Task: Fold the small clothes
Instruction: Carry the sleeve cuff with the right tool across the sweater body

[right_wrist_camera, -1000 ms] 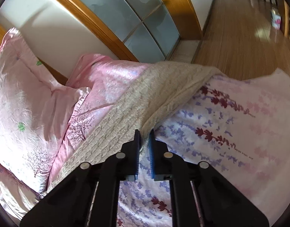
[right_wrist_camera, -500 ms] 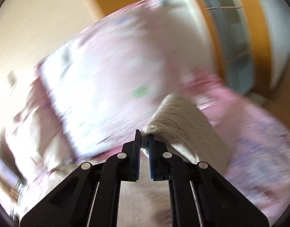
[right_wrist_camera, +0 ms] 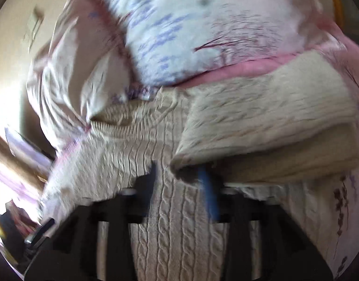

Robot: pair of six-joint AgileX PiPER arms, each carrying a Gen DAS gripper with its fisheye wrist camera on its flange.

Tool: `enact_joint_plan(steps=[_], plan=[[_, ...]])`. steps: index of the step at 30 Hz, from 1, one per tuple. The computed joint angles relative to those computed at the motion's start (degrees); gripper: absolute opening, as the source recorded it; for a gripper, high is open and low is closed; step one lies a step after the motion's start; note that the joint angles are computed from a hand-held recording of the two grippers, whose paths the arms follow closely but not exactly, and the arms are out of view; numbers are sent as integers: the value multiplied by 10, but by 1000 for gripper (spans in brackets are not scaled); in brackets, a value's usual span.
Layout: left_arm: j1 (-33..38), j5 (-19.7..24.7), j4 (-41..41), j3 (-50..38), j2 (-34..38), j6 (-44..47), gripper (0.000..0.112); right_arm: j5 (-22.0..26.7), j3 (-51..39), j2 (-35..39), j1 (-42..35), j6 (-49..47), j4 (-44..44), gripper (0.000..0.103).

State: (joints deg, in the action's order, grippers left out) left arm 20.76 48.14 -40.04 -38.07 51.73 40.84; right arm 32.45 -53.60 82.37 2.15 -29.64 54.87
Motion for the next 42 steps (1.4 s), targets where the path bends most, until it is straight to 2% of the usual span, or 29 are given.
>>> enact_joint_plan(steps=[2, 6, 10, 12, 13, 14, 18, 23, 25, 27, 30, 32, 33, 34, 35, 38, 42], plan=[[-16, -4, 14, -14, 16, -6, 102, 26, -2, 0, -47, -12, 25, 51], [-15, 2, -2, -29, 41, 12, 102, 29, -11, 12, -109, 31, 33, 50], [37, 48, -84, -52, 93, 78, 102, 15, -17, 24, -138, 68, 16, 38], [77, 85, -140, -60, 121, 121, 102, -3, -26, 30, -133, 104, -15, 26], [100, 110, -175, -63, 140, 148, 102, -23, -32, 30, -119, 139, -56, 16], [118, 129, -203, -66, 158, 169, 102, -44, -32, 24, -104, 155, -85, 11], [127, 153, -226, -94, 207, 178, 102, -82, -32, 3, -41, 113, -78, 8], [105, 172, -237, -155, 285, 128, 102, -88, -62, 15, 59, 22, -16, 8], [90, 163, -227, -175, 308, 91, 102, -79, -76, 37, 101, -12, 8, 8], [73, 143, -215, -184, 315, 70, 102, -68, -99, 71, 147, 7, -24, 8], [36, 109, -182, -195, 314, 41, 102, -20, -146, 129, 204, 88, -140, 25], [15, 95, -166, -201, 314, 32, 102, -18, -129, 114, 204, 76, -132, 38], [10, 92, -163, -201, 315, 29, 102, -22, -111, 95, 194, 61, -113, 42], [-1, 90, -160, -207, 321, 20, 102, -24, -87, 69, 172, 36, -76, 51], [-9, 91, -160, -212, 329, 11, 97, -20, -71, 48, 148, 12, -44, 56], [-34, 105, -167, -234, 363, -28, 80, 12, -27, -20, 52, -23, 20, 57], [-75, 93, -158, -254, 393, -88, 69, 81, 6, -69, -81, -52, 58, 61]])
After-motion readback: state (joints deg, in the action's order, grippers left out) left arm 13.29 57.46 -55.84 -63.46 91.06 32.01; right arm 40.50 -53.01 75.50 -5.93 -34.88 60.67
